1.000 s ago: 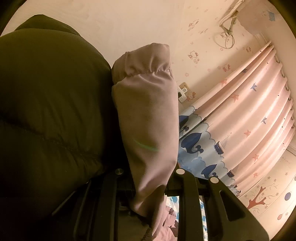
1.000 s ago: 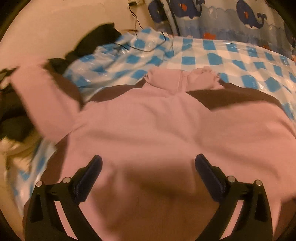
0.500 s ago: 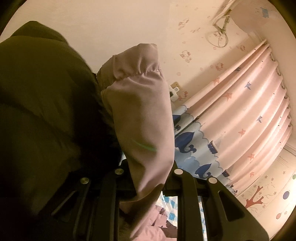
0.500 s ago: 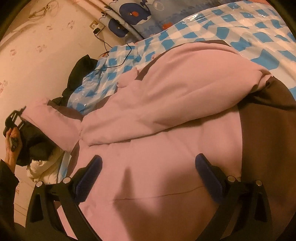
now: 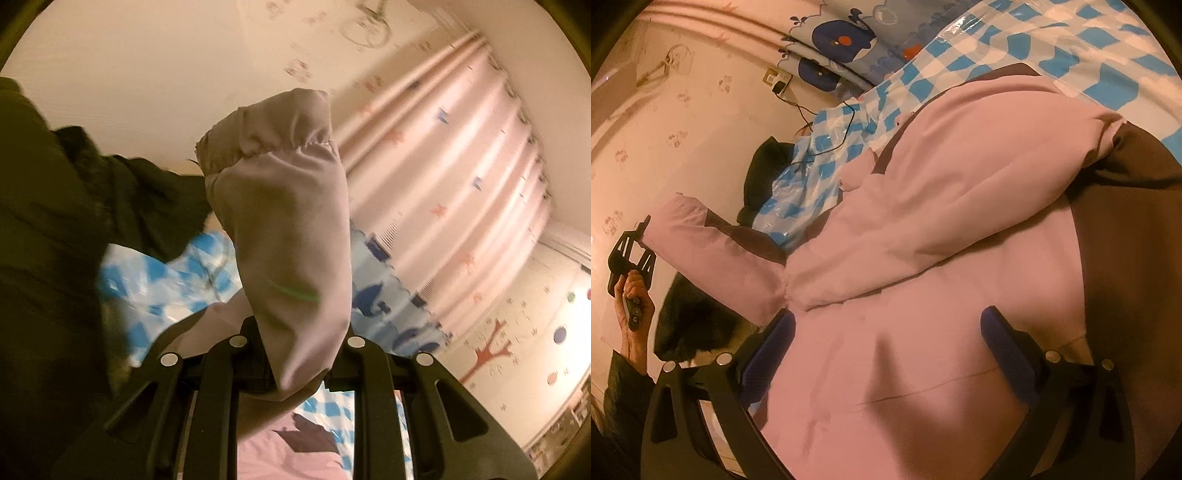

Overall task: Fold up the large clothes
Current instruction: 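Lower the sleeve onto the jacket front with the left tool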

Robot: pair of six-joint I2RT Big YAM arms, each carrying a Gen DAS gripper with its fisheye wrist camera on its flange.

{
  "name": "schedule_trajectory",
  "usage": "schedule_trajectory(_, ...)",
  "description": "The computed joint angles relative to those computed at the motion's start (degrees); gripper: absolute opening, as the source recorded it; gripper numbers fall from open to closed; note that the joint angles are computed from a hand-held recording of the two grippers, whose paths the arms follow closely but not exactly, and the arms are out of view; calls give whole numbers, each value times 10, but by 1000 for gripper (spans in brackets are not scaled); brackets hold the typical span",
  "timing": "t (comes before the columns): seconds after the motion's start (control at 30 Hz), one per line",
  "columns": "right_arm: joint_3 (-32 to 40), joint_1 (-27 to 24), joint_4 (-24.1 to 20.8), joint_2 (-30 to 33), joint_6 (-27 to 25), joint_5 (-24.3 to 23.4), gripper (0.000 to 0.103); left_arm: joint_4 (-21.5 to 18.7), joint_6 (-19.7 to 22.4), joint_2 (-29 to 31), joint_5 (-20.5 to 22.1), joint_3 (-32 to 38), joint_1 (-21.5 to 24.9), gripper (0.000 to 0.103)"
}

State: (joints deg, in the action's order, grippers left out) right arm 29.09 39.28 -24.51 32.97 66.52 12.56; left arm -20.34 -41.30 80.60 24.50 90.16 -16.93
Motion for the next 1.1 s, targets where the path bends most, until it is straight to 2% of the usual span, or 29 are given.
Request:
schedule_trajectory(0.33, -17, -22, 18, -54, 37, -22, 97, 3, 19, 44, -3, 35, -99, 17)
schedule_trajectory(0.73, -52, -80, 19, -148, 89, -55, 97, 30, 21, 107, -2, 27, -199, 17)
schedule_trajectory(0.9, -60, -98, 21, -173, 101, -68, 97, 19, 35, 144, -6, 40, -236, 17)
schedule_trajectory(1.1, -69, -120, 16, -208, 118, -79, 97, -13, 69, 187, -25, 61, -275, 17)
